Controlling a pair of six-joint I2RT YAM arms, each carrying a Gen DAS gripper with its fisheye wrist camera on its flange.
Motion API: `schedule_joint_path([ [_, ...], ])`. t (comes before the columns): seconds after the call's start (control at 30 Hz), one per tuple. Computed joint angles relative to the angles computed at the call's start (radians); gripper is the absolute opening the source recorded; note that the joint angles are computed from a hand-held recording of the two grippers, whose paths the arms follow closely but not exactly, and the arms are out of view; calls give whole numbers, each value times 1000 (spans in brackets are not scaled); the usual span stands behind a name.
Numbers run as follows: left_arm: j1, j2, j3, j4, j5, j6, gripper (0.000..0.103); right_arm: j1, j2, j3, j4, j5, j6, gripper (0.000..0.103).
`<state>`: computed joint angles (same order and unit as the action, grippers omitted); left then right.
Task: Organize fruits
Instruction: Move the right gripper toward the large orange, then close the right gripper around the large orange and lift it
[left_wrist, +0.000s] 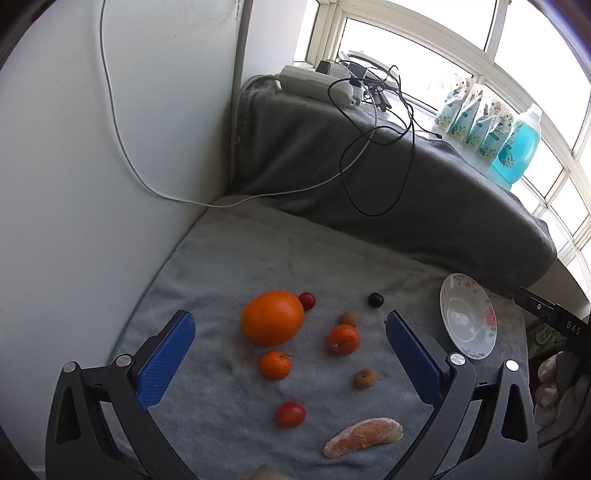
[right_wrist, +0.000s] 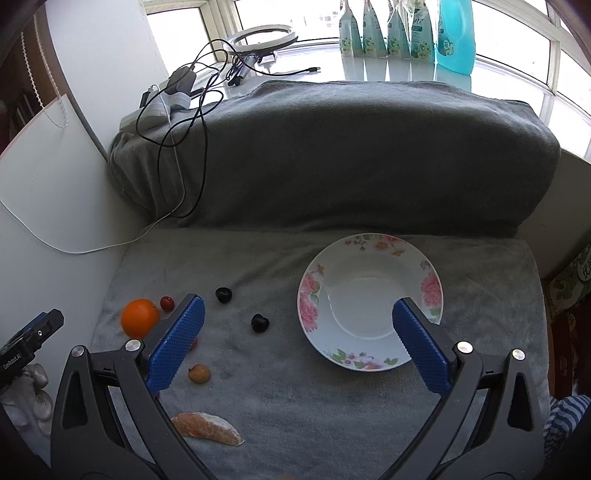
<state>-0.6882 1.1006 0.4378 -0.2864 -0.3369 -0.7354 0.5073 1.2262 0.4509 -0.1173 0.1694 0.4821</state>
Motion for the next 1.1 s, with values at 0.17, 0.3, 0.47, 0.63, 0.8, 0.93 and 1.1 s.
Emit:
schedule_joint_path([
  [0.17, 88, -8, -67, 49, 93, 14, 94, 13, 206, 79, 98, -114, -20, 101],
  [0.3, 166, 31, -113, 130, 188, 36, 86, 44, 354, 176, 126, -209, -29, 94],
  [0.47, 266, 118, -160, 271, 325, 62, 79, 91, 537, 323, 131, -323, -25, 90],
  [0.63, 343, 245, -180, 414, 447, 89, 73, 117, 705, 457, 138, -434, 10, 88],
  [0.8, 417, 389, -179, 541, 542, 116, 69, 133, 870, 625, 81, -527, 31, 82],
  [0.93, 463, 471, -174, 612, 596, 125, 67, 148, 978, 747, 38, -568, 50, 78],
  [1.1, 493, 538, -162, 653, 623, 145, 62, 160, 1107, 892, -10, -607, 78, 77],
])
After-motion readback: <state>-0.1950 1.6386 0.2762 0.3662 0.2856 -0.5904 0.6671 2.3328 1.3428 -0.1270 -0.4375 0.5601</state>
